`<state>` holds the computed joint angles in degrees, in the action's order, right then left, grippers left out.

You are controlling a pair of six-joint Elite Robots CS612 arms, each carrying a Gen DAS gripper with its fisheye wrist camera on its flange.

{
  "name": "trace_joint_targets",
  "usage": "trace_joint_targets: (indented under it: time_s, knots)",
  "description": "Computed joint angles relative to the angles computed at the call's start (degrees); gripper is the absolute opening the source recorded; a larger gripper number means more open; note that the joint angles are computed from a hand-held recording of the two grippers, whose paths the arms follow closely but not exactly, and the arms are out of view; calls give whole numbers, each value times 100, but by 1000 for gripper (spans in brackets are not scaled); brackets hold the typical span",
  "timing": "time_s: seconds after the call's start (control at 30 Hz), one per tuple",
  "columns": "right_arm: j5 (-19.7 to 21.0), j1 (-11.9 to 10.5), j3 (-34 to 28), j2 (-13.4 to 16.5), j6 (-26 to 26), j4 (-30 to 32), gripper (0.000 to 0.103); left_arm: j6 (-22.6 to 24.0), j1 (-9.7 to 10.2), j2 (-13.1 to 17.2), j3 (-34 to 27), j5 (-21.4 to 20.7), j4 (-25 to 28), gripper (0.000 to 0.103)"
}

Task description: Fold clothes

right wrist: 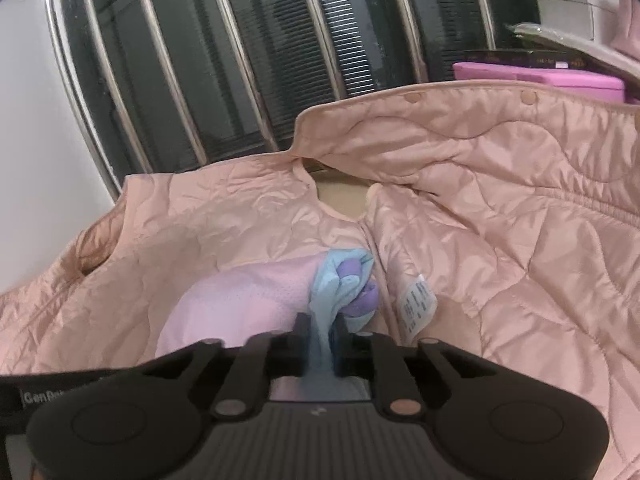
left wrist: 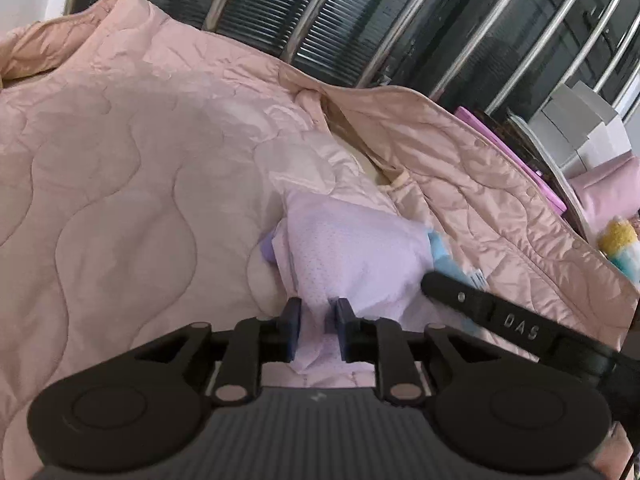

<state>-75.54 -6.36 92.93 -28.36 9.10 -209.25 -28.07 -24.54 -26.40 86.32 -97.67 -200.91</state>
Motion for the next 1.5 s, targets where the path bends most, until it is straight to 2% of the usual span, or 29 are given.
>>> trace_joint_targets:
  time_s: [0.03, 0.1, 0.17, 0.23, 0.27, 0.33, 0.4, 0.43, 0.47, 0.5, 0.6, 0.63, 0.67, 0.73, 0.8, 0.83, 0.87, 0.9, 0.97, 1.0, 1.07, 1.13, 1.27, 1.37, 1.5]
  knots:
    - [-50, -1, 8, 2, 22, -53, 26, -16, 1, -1, -2, 29, 14, 18]
    - [-254, 5, 12, 2, -8, -11, 25, -44, 0, -6, -4, 101, 42, 23]
    - [-272, -28, 36, -1, 116, -2, 29, -24, -21, -32, 22, 320, 46, 23]
    - [-395, -28, 90, -16, 228, -228, 29, -43, -33, -79, 98, 524, -76, 33]
    - [-527, -10, 117, -30, 211, -337, 30, -40, -37, -105, 138, 598, -136, 44]
    - [-831, 46, 152, -66, 6, -341, 31, 48, -35, -180, 220, 653, -179, 46]
    - [-1044, 80, 207, -105, 198, -176, 28, -1, -49, -339, 468, 829, -355, 46]
    - [-1319, 134, 344, -187, 458, -109, 28, 46, -67, -455, 662, 910, -456, 47]
    - [-1457, 180, 526, -269, 515, -236, 28, 104, -88, -576, 862, 996, -556, 51]
    - [-1457, 224, 764, -339, 451, -584, 28, 220, -129, -720, 1108, 1119, -649, 61]
    - [-1287, 337, 1382, -594, 318, -1146, 41, 751, -335, -1112, 1812, 1706, -877, 77]
    - [-1206, 370, 1560, -669, 270, -1298, 45, 908, -402, -1213, 2012, 1875, -945, 79]
    - [-1169, 409, 1726, -741, 206, -1435, 48, 1007, -444, -1300, 2207, 1931, -1024, 84]
    - [-1161, 494, 2010, -865, 79, -1670, 56, 1047, -482, -1442, 2554, 1879, -1160, 88]
    - [-1257, 584, 2296, -982, 26, -1946, 61, 1037, -575, -1580, 2924, 2063, -1312, 92]
    - [-1290, 618, 2436, -1031, 3, -2100, 67, 1030, -633, -1635, 3109, 2193, -1437, 95]
    - [-1334, 655, 2573, -1078, -11, -2254, 75, 1024, -694, -1675, 3301, 2314, -1618, 103]
    - [-1416, 698, 2709, -1119, 4, -2423, 80, 1015, -741, -1698, 3448, 2383, -1776, 103]
    - [-1595, 778, 2978, -1156, -50, -2836, 98, 957, -848, -1769, 3754, 2505, -1991, 103]
    - [-1674, 811, 3087, -1149, -132, -3016, 102, 917, -899, -1784, 3862, 2563, -2083, 103]
    - [-1732, 842, 3233, -1076, -368, -3278, 103, 878, -1010, -1756, 4025, 2750, -2325, 103]
    - [-1775, 860, 3336, -1060, -690, -2954, 103, 838, -1077, -1727, 4095, 2904, -2282, 103]
    - [-1604, 827, 3497, -1060, -458, -2395, 103, 613, -1182, -1652, 4271, 3184, -2215, 103]
    - [-1596, 869, 3577, -1020, -343, -2436, 103, 497, -1180, -1551, 4351, 3103, -2420, 103]
    - [-1540, 895, 3554, -922, -322, -2575, 103, 387, -1194, -1428, 4325, 3222, -2600, 103]
